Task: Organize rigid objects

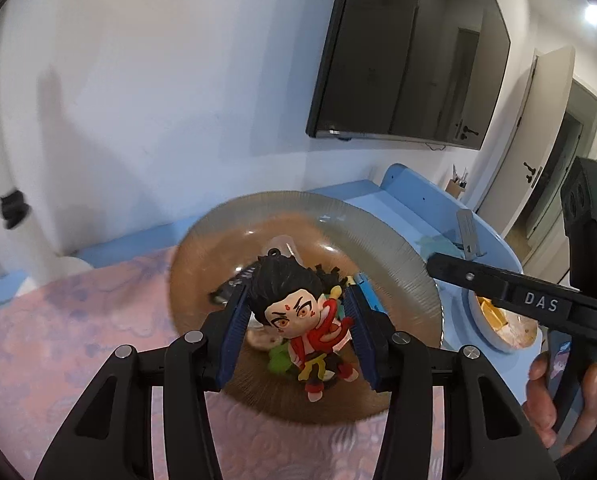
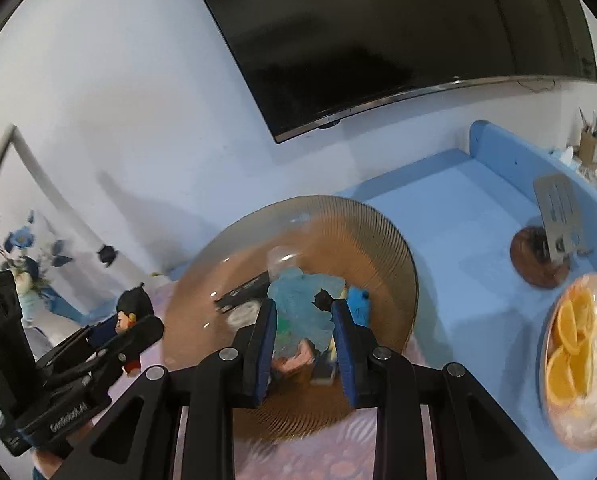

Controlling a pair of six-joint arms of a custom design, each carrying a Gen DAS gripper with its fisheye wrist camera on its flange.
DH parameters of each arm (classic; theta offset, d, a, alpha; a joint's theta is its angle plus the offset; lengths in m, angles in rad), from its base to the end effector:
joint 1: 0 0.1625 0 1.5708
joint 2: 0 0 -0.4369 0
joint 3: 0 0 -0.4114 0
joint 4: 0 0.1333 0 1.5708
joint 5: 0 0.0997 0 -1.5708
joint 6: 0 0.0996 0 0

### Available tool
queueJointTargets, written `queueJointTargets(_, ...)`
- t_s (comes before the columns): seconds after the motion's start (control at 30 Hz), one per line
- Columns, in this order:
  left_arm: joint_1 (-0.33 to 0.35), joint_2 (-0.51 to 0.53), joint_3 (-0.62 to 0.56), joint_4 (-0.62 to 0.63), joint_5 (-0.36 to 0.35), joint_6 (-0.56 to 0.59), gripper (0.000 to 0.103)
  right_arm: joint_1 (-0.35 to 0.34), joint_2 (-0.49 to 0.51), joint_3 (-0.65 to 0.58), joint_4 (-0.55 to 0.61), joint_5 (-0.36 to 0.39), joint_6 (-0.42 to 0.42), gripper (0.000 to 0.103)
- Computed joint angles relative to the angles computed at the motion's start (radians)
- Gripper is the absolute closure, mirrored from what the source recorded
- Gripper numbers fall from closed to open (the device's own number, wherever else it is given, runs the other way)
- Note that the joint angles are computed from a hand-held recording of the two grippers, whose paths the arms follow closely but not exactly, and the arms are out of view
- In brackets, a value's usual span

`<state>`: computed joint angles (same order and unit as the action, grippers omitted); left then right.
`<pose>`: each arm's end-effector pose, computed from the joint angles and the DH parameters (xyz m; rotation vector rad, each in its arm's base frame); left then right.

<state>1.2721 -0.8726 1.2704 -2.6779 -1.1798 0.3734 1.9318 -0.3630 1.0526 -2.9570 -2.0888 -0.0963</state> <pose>-0.0705 -0.8109 0.3329 0.6718 2.4968 -0.9352 0.3816 -0.7729 0.0535 0.3386 -2.5358 1.0056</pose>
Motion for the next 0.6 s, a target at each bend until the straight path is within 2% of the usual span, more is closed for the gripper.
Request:
queueJointTargets(0.03,0.003,0.006,-0.007,0.003,-0.007,-0.008,0.049,-0.004,0.015,-0.032,0.022,0.006,-0.009,0.073)
queueJointTargets(0.07,0.006,0.013,-0.015,-0.002,-0.009,-0.012,0.032,-0.006,0.023,-0.05,0.038,0.009,-0.006,0.071)
queueJointTargets(0.1,0.007,0.014,-0.013,-0.018,-0.006,-0.012,0.025,-0.008,0.027,-0.057,0.044,0.009,-0.002,0.064)
queueJointTargets(0.13,0.011,0.01,-0.007,-0.04,-0.008,-0.012,0.025,-0.009,0.035,-0.065,0.041,0.005,-0.002,0.058)
queueJointTargets(0.27,0.02,-0.031,0.034,-0.057,-0.009,-0.016,0.025,-0.004,0.036,-0.038,-0.005,-0.027,-0.034,0.056)
queueJointTargets(0.4,0.022,-0.105,0.125,-0.141,0.035,-0.017,0.025,0.003,0.019,0.013,-0.023,-0.007,-0.024,0.053)
queueJointTargets(0.47,0.017,-0.162,0.191,-0.197,0.072,-0.025,0.025,0.017,0.016,0.033,-0.034,-0.001,-0.04,0.052)
queueJointTargets(0.57,0.011,-0.267,0.3,-0.277,0.078,-0.04,0.025,0.05,0.013,0.061,-0.055,0.016,-0.074,0.049)
queueJointTargets(0.6,0.007,-0.297,0.332,-0.31,0.096,-0.038,0.025,0.059,0.013,0.067,-0.062,0.029,-0.082,0.045)
